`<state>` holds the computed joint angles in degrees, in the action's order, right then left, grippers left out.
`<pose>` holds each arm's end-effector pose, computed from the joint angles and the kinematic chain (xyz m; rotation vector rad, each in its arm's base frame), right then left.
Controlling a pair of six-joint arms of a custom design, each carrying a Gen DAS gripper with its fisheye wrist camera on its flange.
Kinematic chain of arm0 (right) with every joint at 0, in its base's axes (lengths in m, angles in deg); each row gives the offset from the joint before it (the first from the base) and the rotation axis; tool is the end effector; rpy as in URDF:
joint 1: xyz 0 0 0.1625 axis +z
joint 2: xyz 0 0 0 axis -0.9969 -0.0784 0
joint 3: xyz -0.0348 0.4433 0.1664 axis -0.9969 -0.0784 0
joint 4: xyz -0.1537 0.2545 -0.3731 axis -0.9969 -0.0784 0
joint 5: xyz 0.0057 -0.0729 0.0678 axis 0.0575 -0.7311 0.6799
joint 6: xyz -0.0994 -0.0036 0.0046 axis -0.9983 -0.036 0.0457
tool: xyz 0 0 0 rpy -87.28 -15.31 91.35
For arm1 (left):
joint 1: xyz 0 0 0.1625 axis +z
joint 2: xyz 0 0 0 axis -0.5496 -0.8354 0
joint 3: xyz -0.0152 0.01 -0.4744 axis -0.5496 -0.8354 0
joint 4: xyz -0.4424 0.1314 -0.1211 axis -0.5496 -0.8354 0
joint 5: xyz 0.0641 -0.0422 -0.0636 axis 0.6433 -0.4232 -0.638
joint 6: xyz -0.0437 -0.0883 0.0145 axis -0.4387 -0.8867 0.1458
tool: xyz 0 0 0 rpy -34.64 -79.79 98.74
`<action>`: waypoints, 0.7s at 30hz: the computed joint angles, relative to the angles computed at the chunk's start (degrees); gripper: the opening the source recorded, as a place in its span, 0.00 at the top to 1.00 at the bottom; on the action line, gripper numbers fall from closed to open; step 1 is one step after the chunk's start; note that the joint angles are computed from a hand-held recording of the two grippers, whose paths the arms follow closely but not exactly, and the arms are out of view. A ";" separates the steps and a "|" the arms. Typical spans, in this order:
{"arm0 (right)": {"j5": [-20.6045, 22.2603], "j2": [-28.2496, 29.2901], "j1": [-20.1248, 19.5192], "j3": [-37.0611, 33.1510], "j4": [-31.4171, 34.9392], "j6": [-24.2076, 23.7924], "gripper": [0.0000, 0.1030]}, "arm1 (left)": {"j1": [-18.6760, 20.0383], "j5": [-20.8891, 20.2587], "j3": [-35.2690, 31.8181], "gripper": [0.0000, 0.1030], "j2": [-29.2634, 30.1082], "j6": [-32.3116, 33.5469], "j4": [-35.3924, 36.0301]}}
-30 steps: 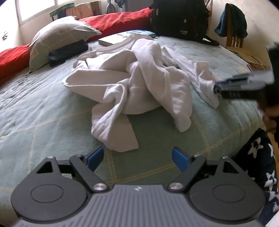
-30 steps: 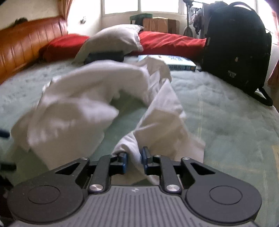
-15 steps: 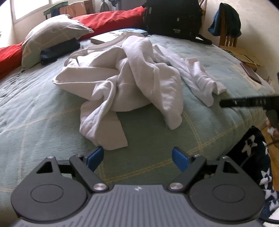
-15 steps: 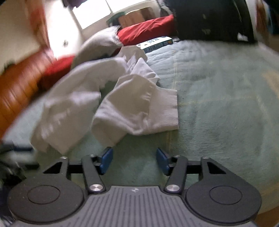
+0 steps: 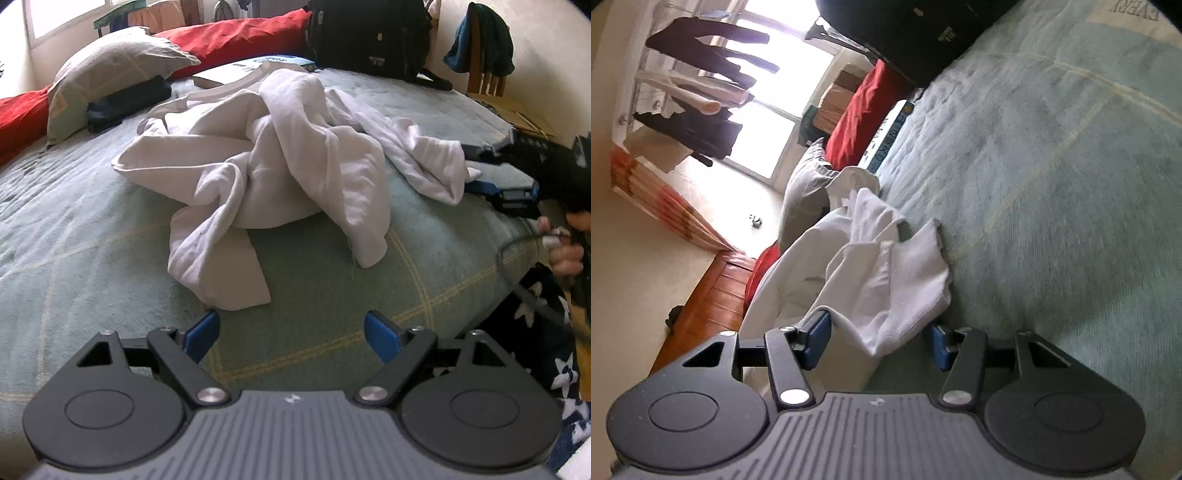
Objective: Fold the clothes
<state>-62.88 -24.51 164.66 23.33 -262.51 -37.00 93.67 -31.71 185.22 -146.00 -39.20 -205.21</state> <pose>0.0299 -0.7634 0.1270 -0.0753 2.6549 -1.0538 -0.1347 -0.6540 0.1751 0.5061 2.2760 -0.7190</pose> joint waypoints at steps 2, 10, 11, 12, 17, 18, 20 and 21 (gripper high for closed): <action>0.28 -0.05 -0.12 0.94 -1.37 -0.92 0.44 | 0.08 0.03 -0.09 0.17 0.03 -0.16 0.17; -1.73 3.60 0.42 -4.62 -2.26 5.41 0.69 | 0.03 -0.25 0.00 0.17 0.15 -0.23 0.62; -2.13 4.12 0.56 -5.30 -2.54 5.24 0.73 | -0.03 -0.14 0.05 0.17 0.17 -0.17 0.57; -3.03 4.53 0.79 -5.77 -2.86 4.85 0.80 | -0.06 -0.09 0.06 0.17 0.18 -0.13 0.53; -8.22 3.95 2.16 -5.16 -3.07 1.38 0.86 | -0.12 0.48 0.14 0.17 -0.04 -0.33 0.43; -9.30 3.49 2.49 -5.03 -2.53 0.34 0.85 | -0.15 0.60 0.12 0.17 -0.05 -0.26 0.35; -13.07 2.70 3.66 -5.51 -1.75 -3.44 0.85 | -0.20 0.79 0.09 0.17 -0.08 -0.06 0.12; -15.59 2.56 4.40 -6.08 -2.13 -5.62 0.85 | -0.23 0.78 0.08 0.17 -0.08 0.14 -0.11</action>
<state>-78.47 -21.95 169.06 17.24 -264.64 -42.62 93.43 -30.93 185.30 -146.09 -39.07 -205.32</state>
